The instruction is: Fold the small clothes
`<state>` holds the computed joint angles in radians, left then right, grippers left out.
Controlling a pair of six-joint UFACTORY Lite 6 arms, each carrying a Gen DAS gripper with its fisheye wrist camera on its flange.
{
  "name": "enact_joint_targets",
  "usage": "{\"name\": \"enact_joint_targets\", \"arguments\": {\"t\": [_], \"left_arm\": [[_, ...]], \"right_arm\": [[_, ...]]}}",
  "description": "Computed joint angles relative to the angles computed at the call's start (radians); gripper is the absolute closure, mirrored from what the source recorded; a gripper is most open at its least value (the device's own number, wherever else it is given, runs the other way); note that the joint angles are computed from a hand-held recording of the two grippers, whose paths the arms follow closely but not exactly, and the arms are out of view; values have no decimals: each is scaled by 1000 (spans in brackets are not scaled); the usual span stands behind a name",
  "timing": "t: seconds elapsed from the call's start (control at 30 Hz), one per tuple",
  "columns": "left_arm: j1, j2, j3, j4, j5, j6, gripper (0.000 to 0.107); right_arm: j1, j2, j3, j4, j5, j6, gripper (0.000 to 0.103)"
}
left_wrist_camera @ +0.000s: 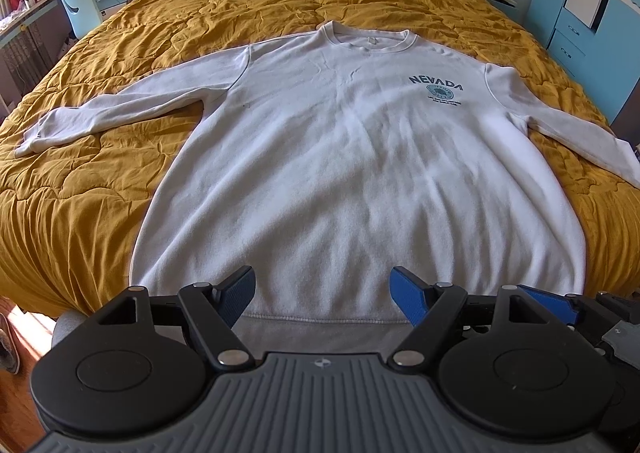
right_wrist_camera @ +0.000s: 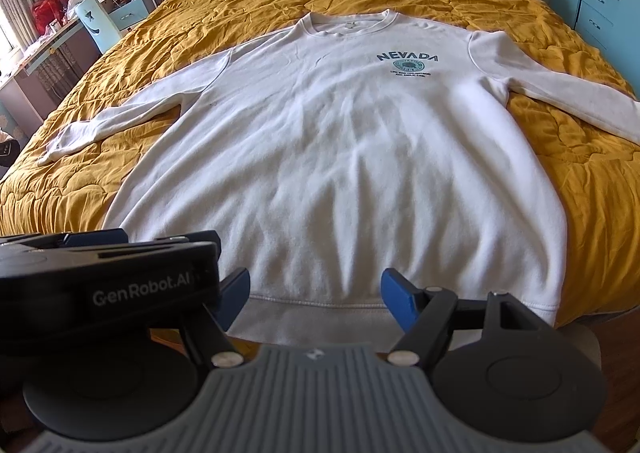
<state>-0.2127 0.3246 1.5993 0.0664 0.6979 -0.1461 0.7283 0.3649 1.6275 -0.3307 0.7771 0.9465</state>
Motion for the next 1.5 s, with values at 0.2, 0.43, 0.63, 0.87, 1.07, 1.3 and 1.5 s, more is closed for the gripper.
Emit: {"name": "enact_joint_targets", "arguments": {"t": [0.2, 0.43, 0.63, 0.87, 1.07, 1.3, 1.5], "left_arm": [[2, 13, 20, -11, 43, 6, 17], [21, 2, -3, -82, 11, 55, 21], [22, -2, -8, -71, 12, 50, 21], [71, -22, -27, -271, -13, 170, 21], [85, 7, 26, -174, 37, 153, 21], [173, 78, 106, -349, 45, 344, 21], [301, 286, 379, -395, 104, 354, 27]], "right_arm": [[-3, 0, -2, 6, -4, -4, 35], [0, 2, 1, 7, -7, -3, 35], [4, 1, 1, 9, -12, 2, 35], [8, 7, 14, 17, -20, -8, 35], [19, 23, 50, 36, -48, -41, 35], [17, 57, 117, 30, -90, -74, 35], [-14, 162, 232, 27, -79, -127, 35]]}}
